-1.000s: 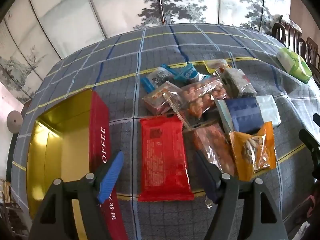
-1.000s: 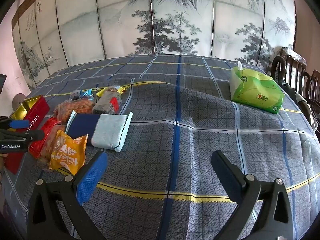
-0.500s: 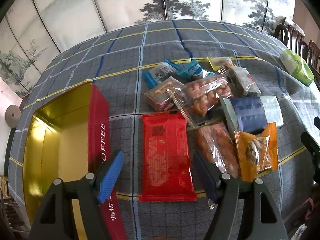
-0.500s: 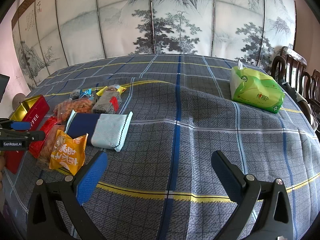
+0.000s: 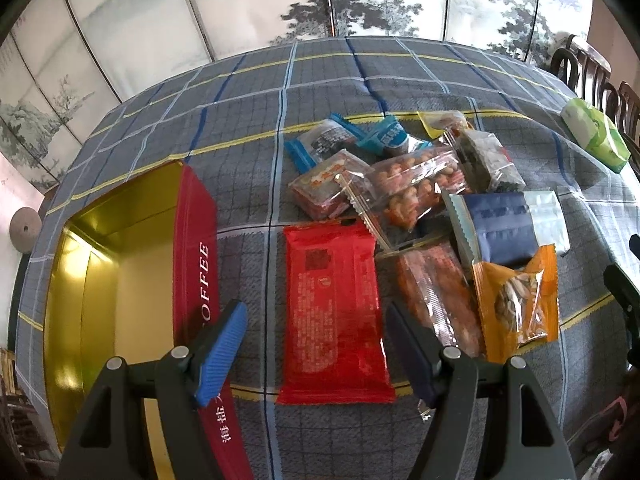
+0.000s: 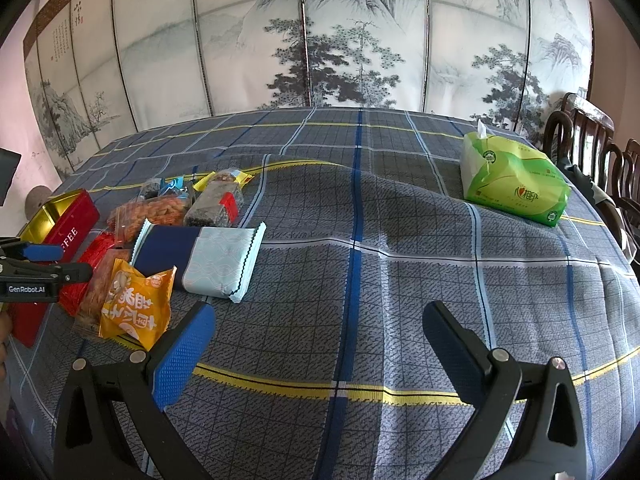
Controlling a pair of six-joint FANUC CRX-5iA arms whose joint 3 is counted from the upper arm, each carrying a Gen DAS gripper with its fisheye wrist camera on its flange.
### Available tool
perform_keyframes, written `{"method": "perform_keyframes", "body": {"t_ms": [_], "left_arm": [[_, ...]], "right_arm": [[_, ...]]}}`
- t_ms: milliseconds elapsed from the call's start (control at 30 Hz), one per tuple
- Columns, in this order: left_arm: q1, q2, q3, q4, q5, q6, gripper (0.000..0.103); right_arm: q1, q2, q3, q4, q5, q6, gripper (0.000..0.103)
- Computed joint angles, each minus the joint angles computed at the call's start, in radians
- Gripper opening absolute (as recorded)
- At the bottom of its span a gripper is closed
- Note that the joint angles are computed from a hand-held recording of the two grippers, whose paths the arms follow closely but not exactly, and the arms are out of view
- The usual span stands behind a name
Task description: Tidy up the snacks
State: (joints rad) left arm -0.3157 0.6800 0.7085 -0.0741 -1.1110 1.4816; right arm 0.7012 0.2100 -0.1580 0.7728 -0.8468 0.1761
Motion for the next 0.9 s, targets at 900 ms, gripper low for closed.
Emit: {"method": "perform_keyframes", "body": {"t_ms": [900], "left_arm": [[0.021, 0.097, 0.127, 0.09, -0.101, -0.113, 0.062]], "right_arm": [[-0.001, 0.004, 0.006, -0.007, 0.001, 0.006, 0.103]]}}
